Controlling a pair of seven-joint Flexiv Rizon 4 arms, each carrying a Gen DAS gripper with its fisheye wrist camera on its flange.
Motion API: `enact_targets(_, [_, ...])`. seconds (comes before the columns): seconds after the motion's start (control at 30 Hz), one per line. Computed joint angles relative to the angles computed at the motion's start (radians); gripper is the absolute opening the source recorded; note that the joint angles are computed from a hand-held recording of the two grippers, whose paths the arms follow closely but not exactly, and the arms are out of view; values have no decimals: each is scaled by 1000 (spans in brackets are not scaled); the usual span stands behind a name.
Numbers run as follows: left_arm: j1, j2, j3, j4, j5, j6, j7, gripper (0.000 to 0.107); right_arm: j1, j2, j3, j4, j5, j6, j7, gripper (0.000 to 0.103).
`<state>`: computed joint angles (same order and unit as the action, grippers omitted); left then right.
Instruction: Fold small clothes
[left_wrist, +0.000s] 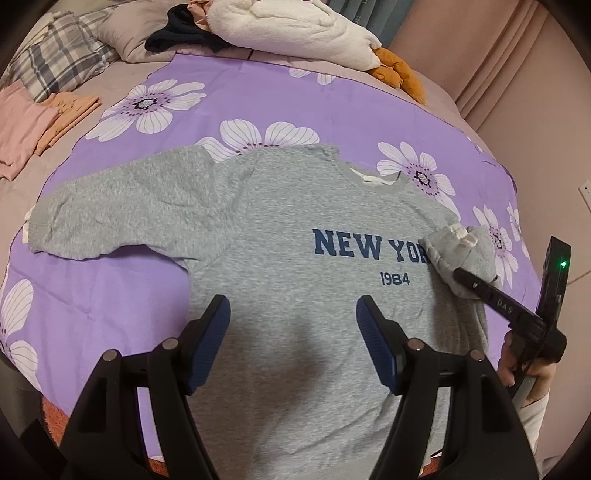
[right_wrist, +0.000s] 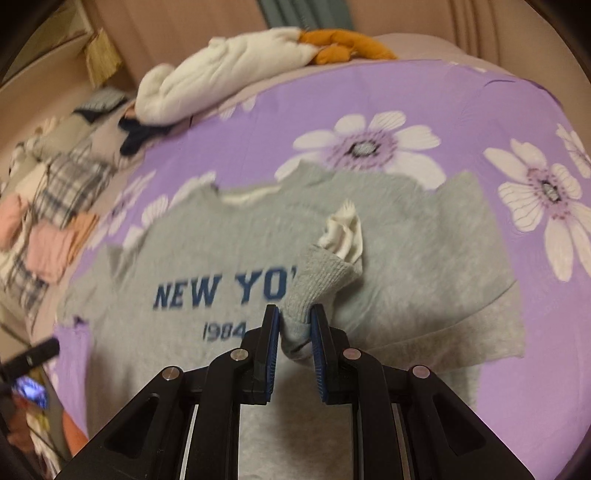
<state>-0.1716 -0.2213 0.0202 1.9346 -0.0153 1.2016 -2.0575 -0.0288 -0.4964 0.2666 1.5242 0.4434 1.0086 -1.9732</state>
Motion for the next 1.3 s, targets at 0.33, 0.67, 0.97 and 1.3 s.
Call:
enact_targets(0.33, [20,-40,-54,-25,-92,28,120,76,3,76,-13,40,55,68,-99,30])
enact_targets(0.67, [55,-254,-230,-193,-400,57,429,77,4,59,-109,111,-82,151,225,47])
enact_targets(0.97, [-2,-477,-236,-431,-441,-57,461,72,-47,59,-101,159,-143,185,354,71])
enact_targets(1.3, [-38,-484,-201,-468,-387,-20,429,19,-96,39,-59,139,-99,165,363,71])
